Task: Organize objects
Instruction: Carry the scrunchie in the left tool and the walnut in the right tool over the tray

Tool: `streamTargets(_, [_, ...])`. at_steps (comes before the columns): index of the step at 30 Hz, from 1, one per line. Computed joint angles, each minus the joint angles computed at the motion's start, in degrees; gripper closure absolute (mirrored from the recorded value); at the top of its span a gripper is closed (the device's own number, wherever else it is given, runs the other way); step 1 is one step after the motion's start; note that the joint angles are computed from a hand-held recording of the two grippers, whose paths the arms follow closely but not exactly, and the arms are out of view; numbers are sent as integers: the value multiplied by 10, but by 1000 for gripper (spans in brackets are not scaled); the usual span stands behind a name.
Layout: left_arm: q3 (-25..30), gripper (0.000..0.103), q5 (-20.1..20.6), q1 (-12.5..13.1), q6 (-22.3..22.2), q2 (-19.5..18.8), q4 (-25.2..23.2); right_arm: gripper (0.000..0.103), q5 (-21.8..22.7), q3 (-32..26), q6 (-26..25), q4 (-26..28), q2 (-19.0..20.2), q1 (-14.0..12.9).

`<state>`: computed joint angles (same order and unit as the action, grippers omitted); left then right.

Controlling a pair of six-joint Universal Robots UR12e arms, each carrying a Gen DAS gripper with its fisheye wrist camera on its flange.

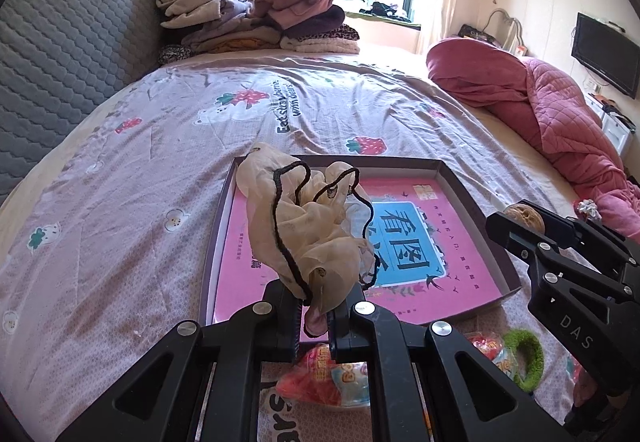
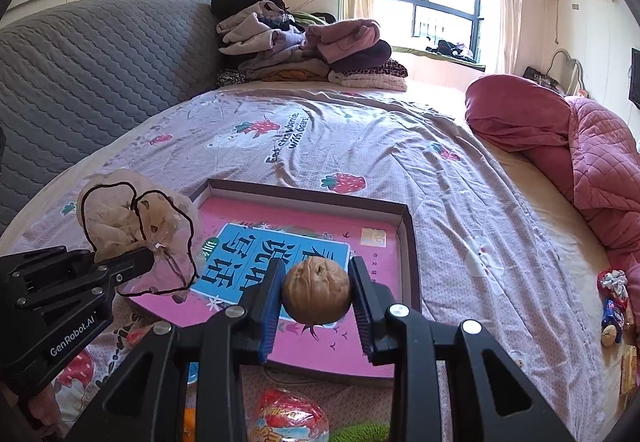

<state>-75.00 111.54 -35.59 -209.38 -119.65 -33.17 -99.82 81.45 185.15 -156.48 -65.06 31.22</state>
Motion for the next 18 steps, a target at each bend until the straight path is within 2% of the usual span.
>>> streamTargets(18, [17,93,-43,19,-10,-23,-48,70,10,-33,9,81,33,-12])
